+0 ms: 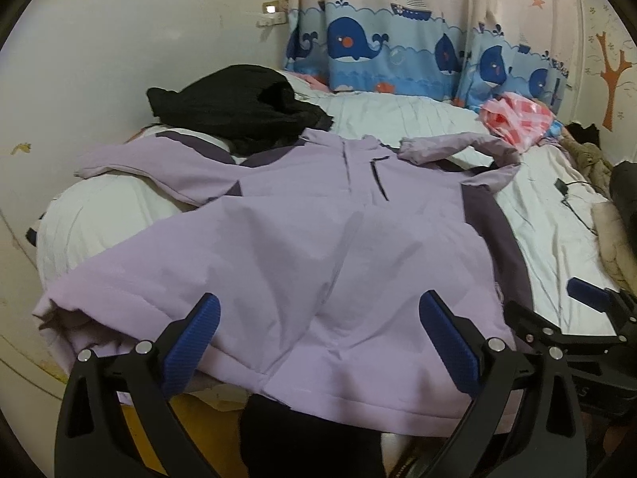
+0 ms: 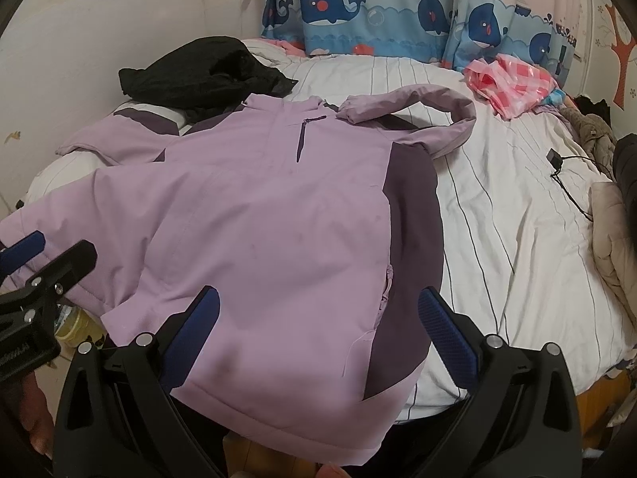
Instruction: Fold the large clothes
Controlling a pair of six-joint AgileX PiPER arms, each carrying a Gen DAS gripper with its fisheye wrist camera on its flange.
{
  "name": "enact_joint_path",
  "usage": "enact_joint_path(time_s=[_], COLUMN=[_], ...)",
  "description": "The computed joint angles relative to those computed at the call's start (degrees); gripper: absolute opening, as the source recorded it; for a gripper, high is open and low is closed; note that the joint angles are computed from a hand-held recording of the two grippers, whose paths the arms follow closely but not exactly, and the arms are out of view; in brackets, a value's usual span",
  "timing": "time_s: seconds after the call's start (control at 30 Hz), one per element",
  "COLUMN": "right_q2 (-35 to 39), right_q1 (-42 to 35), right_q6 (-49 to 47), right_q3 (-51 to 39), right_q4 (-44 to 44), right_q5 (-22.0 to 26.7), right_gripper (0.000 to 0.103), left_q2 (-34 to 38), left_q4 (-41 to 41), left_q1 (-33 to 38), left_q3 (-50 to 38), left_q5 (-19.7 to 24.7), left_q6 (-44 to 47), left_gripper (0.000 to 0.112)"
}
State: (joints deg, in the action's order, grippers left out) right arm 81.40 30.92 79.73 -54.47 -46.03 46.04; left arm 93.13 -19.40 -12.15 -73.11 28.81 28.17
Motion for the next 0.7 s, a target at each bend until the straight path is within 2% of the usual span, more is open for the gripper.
enact_joint_path(time_s=[0.7], right_q2=[0.5], right_q1=[-0.1], right_q6=[-0.5], right_q3=[-0.5], right_q4=[0.4], right_q5=[0.5], right_gripper=[0.096], left_q2=[0.5], left_q4=[5.1], left_q1=[-0.2], left_q3=[0.2], left_q5=[-1.7], left_q6=[-3.7], left_gripper=[0.096])
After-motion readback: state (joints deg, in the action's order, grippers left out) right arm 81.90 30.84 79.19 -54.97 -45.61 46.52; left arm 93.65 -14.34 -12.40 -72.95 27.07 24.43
